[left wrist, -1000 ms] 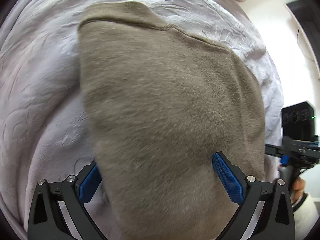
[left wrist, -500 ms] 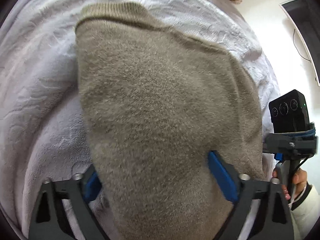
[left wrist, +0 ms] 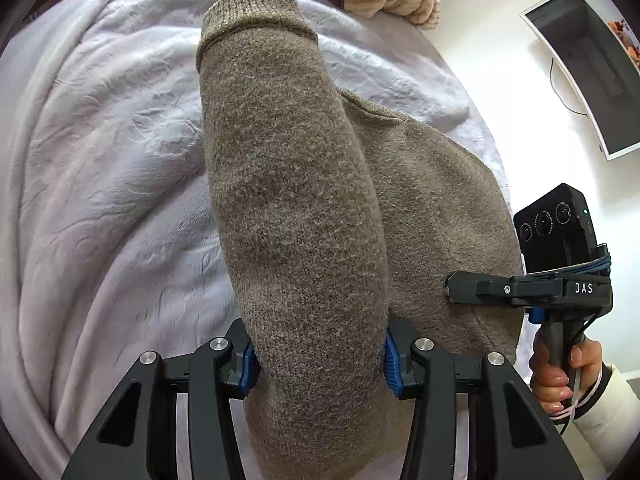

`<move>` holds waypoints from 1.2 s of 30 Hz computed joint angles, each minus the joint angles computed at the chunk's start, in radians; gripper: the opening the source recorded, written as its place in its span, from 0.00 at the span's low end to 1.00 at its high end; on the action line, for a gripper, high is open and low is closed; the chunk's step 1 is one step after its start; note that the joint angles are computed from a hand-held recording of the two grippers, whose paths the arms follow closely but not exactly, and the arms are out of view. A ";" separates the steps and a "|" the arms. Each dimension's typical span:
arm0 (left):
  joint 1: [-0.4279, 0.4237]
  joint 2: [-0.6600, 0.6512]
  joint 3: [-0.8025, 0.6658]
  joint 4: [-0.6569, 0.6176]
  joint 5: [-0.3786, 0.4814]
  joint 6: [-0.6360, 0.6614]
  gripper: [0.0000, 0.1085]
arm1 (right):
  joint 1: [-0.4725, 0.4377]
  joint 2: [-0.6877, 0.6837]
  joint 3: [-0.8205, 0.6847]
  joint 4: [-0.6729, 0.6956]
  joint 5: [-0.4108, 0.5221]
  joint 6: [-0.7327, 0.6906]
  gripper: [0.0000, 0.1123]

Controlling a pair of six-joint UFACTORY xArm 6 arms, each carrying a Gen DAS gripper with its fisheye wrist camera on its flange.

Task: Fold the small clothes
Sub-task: 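Lift the held end and fold it over the sweater with the right tool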

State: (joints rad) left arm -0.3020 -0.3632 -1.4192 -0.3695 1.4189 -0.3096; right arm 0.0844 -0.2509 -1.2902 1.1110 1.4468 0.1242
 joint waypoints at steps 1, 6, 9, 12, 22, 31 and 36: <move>0.005 -0.013 -0.006 -0.003 0.016 -0.007 0.45 | -0.015 -0.013 0.004 0.010 0.016 0.001 0.28; 0.009 -0.084 -0.032 0.013 0.088 -0.042 0.45 | -0.010 -0.065 0.005 0.048 0.045 0.041 0.28; 0.030 -0.143 -0.027 0.012 0.137 -0.048 0.45 | 0.006 -0.101 0.019 0.062 0.040 0.063 0.28; 0.045 -0.197 -0.010 0.009 0.172 -0.050 0.45 | 0.043 -0.150 0.058 0.067 0.010 0.084 0.28; 0.174 -0.395 0.107 -0.031 0.330 0.004 0.45 | 0.295 -0.267 0.188 0.020 -0.217 0.213 0.28; 0.192 -0.524 0.320 -0.022 0.332 0.002 0.46 | 0.425 -0.149 0.141 -0.117 -0.280 0.244 0.30; 0.160 -0.584 0.399 0.071 0.332 -0.048 0.50 | 0.438 -0.065 0.050 -0.369 -0.199 0.302 0.31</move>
State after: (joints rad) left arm -0.1421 -0.9469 -1.0199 -0.2986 1.7511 -0.3572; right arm 0.5221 -0.3163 -1.2406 0.7417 1.2479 0.4257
